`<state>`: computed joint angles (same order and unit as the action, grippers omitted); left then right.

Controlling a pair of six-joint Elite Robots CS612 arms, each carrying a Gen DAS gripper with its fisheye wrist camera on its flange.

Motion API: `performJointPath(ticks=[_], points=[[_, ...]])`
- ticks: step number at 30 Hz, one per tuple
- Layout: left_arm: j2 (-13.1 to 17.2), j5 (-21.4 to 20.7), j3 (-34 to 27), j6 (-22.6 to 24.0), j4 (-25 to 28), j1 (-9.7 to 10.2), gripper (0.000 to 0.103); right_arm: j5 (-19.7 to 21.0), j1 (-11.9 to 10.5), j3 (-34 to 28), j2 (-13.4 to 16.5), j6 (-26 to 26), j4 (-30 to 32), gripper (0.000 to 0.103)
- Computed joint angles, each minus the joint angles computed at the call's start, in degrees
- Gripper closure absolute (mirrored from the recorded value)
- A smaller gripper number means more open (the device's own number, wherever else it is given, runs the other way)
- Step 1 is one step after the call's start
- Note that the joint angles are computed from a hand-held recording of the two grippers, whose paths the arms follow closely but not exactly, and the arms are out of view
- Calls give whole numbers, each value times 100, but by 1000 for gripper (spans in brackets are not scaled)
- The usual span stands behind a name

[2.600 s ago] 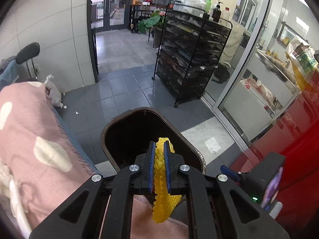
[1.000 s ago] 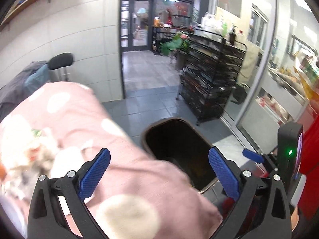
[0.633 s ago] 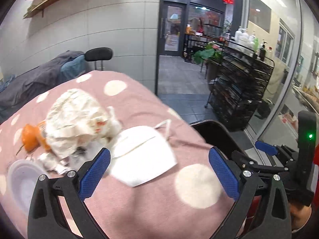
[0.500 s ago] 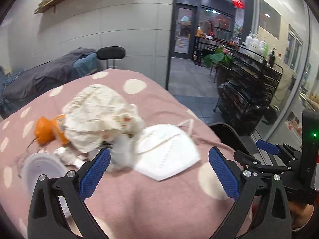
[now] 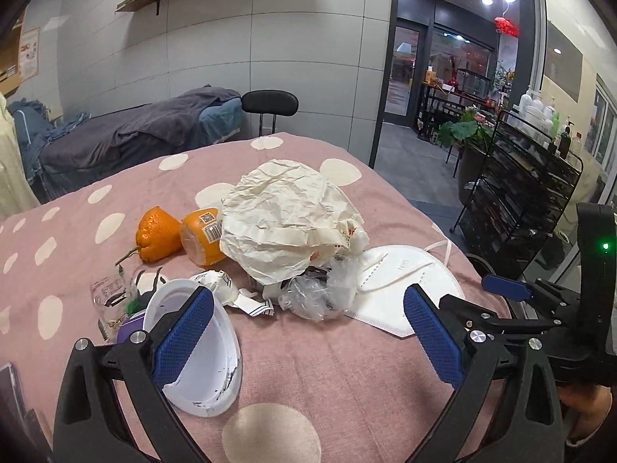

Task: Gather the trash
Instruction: 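Return both tools to the table and reach toward the white mask and paper, then grasp the white face mask with the right tool while the left tool grasps crumpled paper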

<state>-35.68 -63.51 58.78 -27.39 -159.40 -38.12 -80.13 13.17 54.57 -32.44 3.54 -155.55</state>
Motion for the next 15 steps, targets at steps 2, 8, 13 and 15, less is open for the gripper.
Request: performJointPath(ticks=[2, 8, 13, 15], points=[[-15, -15, 28, -37, -30, 10, 6, 237, 8, -165, 79, 1, 278, 43], [12, -33, -25, 55, 62, 7, 6, 481, 25, -440, 217, 134, 515, 65], [68, -129, -127, 54, 141, 37, 6, 649, 17, -550, 279, 158, 576, 91], [104, -101, -199, 83, 208, 40, 6, 659, 16, -492, 246, 93, 503, 95]])
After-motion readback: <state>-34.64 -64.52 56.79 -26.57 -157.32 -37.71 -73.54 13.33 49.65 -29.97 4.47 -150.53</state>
